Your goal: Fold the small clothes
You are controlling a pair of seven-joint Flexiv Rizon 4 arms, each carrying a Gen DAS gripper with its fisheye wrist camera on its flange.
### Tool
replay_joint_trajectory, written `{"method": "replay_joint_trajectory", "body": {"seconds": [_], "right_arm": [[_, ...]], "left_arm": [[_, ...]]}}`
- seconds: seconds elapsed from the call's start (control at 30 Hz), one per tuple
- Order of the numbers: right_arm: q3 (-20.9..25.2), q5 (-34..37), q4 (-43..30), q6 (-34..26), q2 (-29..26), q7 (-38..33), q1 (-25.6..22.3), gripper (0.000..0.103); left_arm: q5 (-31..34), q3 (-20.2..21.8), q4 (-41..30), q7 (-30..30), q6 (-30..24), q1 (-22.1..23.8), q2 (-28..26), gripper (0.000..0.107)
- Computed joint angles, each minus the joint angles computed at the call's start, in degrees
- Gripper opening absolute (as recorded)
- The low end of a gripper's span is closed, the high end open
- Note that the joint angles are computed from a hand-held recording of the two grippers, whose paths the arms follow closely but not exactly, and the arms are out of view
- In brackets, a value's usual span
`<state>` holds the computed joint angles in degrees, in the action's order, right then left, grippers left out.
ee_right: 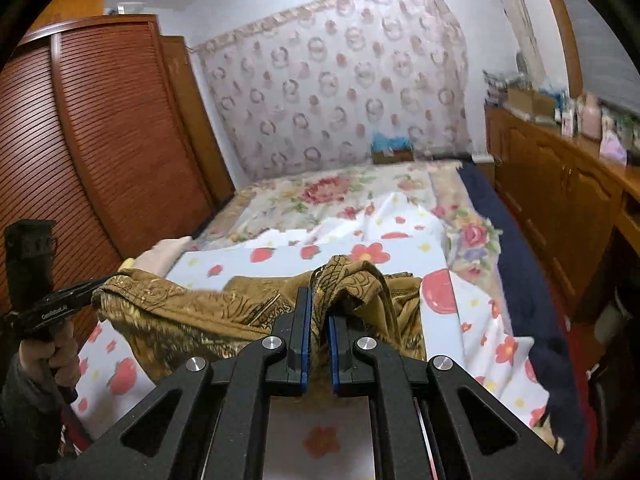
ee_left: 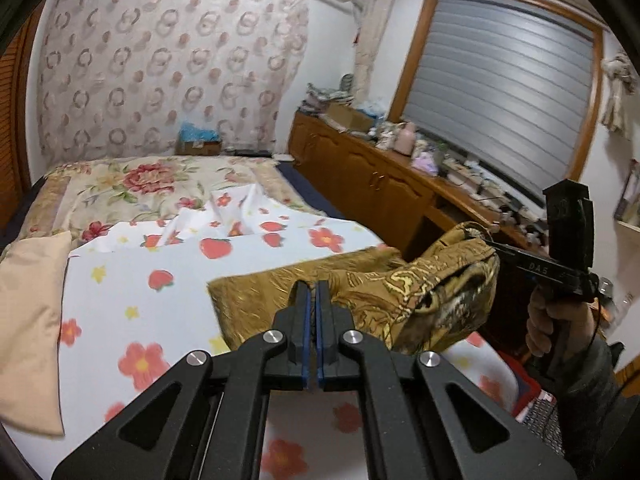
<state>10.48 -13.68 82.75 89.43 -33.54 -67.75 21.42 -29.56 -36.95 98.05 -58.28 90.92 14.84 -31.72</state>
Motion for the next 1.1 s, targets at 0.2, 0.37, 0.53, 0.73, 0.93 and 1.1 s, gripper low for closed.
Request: {"method": "replay_joint_trajectory", "body": {"seconds": [0.2, 0.37, 0.53, 0.73, 0.93, 1.1], "right_arm": [[-2.03, -0.94, -9.59, -8.89, -6.06, 1.55, 1.95, 0.007], [0.95, 1.32, -16.11, -13.49, -8.97, -1.17, 0.62, 0.013], [1.08, 2.83, -16.44, -15.66, -8.00, -5.87, 0.50, 0.024], [1.55, 6.45, -17.22, -14.38, -7.96, -8.06, -0.96, 0.054], [-0.04, 3.63, -16.25, -16.10, -7.90, -8.29, -0.50, 0.054], [-0.62, 2.01, -20.19, -22.94, -10.10, -12.53, 1.13, 0.054]], "left_arm": [[1.57, 15.55, -10.30, -4.24, -7.71, -10.78, -4.51, 0.002], [1.99, 21.77, -17.12, -7.07, -13.45, -14.56, -8.69, 0.002], [2.55, 23.61, -20.49, -8.21, -16.62, -15.58, -11.17, 0.002], [3.18, 24.68, -23.32, -8.98, -19.98, -16.01, -12.75, 0.002], [0.88, 21.68, -21.51, -4.66, -16.83, -13.98, -10.86, 0.028], [-1.65, 18.10, -17.90, -0.43, -14.23, -10.93, -8.45, 0.063]]}}
